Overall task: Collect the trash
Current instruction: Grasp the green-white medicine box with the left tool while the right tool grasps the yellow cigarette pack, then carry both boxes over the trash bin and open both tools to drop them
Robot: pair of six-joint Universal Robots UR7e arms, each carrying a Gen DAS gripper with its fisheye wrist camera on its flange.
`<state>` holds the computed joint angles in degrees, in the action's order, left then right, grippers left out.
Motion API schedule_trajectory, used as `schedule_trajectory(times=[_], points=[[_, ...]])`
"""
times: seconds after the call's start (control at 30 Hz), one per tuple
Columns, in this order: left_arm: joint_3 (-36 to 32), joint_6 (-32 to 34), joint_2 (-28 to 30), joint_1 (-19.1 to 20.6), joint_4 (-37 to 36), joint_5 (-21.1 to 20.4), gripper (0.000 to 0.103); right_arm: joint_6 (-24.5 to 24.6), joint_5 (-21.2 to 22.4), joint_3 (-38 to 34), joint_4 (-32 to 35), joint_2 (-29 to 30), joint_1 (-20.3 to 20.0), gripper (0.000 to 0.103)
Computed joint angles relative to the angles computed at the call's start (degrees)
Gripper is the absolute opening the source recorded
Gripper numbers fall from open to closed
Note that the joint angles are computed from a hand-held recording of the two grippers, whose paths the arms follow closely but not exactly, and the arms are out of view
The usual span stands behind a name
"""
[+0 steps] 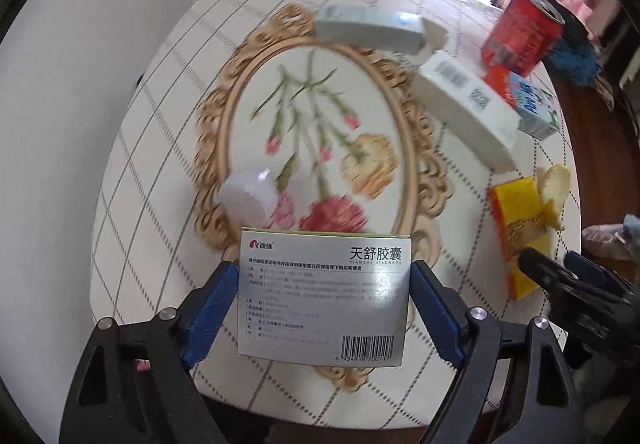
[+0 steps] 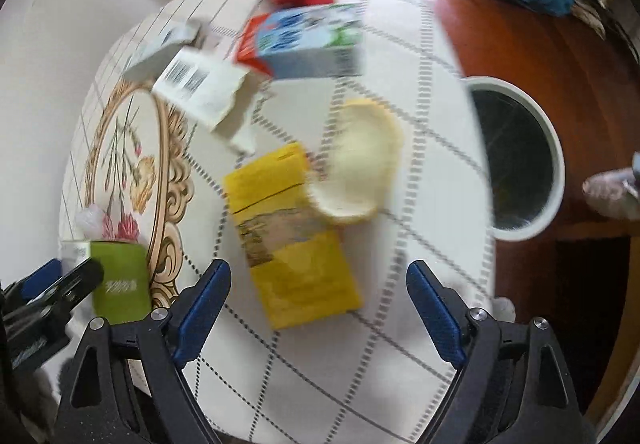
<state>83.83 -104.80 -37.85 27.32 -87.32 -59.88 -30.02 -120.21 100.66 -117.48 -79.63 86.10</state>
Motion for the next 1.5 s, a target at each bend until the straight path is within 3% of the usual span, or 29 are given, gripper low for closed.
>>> schedule_trajectory(times=[0.03,0.07,0.1,0.17,0.33,0.53,0.6,0.73,0.8,0.93,1.13,1.17,1.2,1.5], points=[[0.22,0.0,-0.26,0.27,-0.23,0.03,0.086,-1.5,-1.4,1.45,-2.23,0.32,0.62,0.087],[1.02,-0.04,-0.77,0.44,-0.95,-0.13,0.086,-2.61,-2.45,2.5,-3.78,0.51,1.04,0.071],[1.48,-0.01,-1.03,0.63,-1.48,-0.29,0.087,-4.86,-4.66,4.42,-7.64,0.46,1.83,0.063],[0.74,0.6,-0.74,0.75,-0.72,0.45,0.087,-5.99,-5.47,5.8,-9.41,-0.03,2.26,0.063],[-2.4,2.78,1.02,1.8,3.16,1.95,0.087,-1.3,-6.68,6.35,-4.97,-3.2,0.93,0.063],[-1.77,3.79,0.44,2.17,2.41,2.72,0.086,5.86,-5.02,5.16,4.89,-7.41,-2.24,0.064],[-0.19,4.39,-0.56,2.1,0.21,2.49,0.087,7.49,-4.33,3.89,8.14,-7.33,-2.66,0.077],[3.93,6.77,-2.88,2.45,-6.67,1.01,0.088,6.21,-4.84,4.4,5.32,-6.19,-2.03,0.079],[4.99,7.31,-3.5,2.65,-8.54,0.48,0.088,3.21,-6.97,5.43,2.5,-5.8,-1.37,0.08],[3.46,9.42,-2.55,3.15,-7.09,-1.01,0.088,0.27,-10.71,8.53,-2.85,-5.46,0.58,0.08],[4.23,12.14,-2.31,3.68,-8.07,-3.3,0.089,-1.32,-11.93,11.85,-7.57,-7.05,1.36,0.076],[4.49,11.82,-2.31,3.61,-8.27,-3.24,0.089,-1.65,-11.81,11.62,-7.4,-7.1,1.29,0.073],[4.58,11.33,-2.22,3.44,-8.15,-2.94,0.088,-2.03,-11.75,11.52,-7.43,-7.16,1.43,0.062],[-0.26,7.4,-0.1,0.14,0.0,1.83,0.086,-1.58,-8.33,9.22,-5.22,-7.29,1.22,0.06]])
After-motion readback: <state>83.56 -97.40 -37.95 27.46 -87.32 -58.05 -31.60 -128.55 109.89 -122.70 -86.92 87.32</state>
